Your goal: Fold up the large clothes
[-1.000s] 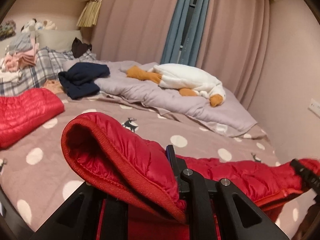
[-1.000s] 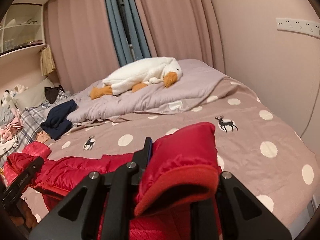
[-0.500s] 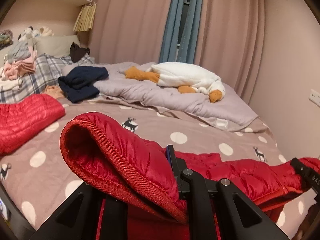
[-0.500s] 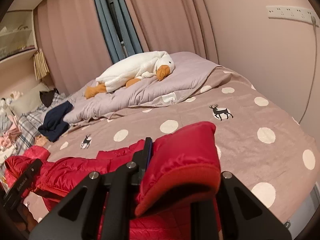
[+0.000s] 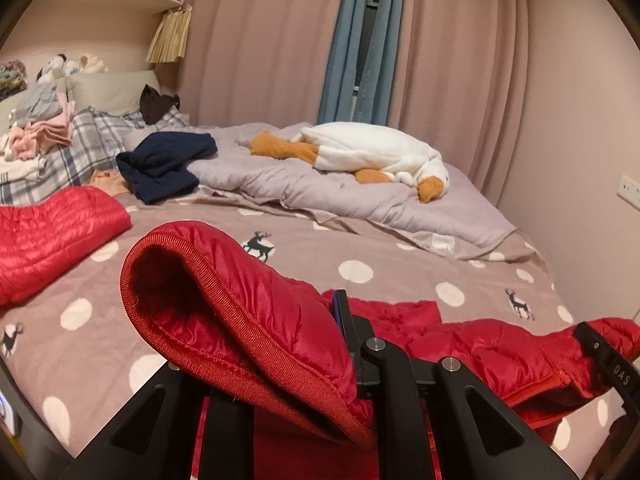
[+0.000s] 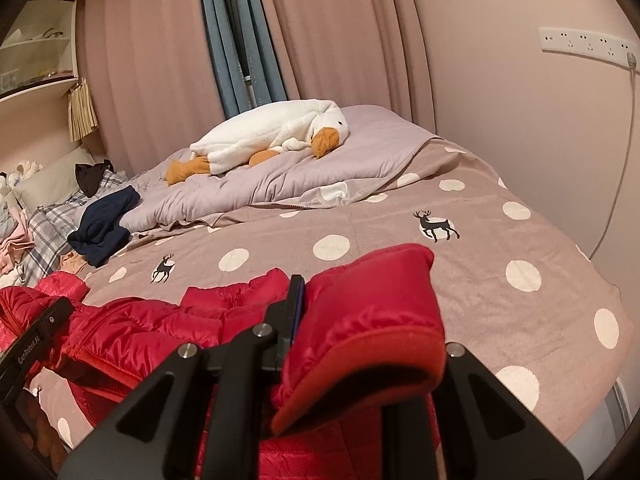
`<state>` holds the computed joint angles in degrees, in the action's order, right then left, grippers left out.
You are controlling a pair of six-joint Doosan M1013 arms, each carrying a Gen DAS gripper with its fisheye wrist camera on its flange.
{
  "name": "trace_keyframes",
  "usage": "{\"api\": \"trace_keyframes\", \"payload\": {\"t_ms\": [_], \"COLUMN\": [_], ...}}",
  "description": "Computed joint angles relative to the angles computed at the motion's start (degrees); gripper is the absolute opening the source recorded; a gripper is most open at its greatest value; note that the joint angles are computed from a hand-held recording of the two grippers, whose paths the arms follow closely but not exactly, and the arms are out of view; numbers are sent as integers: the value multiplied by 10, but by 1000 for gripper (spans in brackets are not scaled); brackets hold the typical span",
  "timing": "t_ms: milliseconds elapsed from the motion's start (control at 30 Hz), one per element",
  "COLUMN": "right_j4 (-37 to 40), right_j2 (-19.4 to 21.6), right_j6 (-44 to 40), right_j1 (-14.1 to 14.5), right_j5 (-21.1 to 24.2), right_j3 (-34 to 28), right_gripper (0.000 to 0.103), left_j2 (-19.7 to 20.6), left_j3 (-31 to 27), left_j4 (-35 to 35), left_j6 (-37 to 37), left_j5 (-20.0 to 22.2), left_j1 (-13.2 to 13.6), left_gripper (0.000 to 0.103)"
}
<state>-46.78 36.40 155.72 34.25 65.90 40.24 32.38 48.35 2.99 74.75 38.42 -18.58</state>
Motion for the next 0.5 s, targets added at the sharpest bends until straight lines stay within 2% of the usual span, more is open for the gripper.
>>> {"api": "trace_keyframes", "payload": {"t_ms": [133,233,500], "right_j4": [29,58,50], "right_j2": [-6,-3,0], "right_j6": [6,6,9], "right_j1": [-10,-19,-16], "right_j5": [-27,-27,-24], "right_j3": [19,21,15], "right_gripper": [19,18,19], "left_j2": [20,27,17], "left_j3": [-20,-25,-12], "left_j4": [-52,-100,-67], "left_j6": [30,48,44], "left_j5": [19,26,14], "left_j1": [10,17,11], "left_gripper": [14,14,14]}}
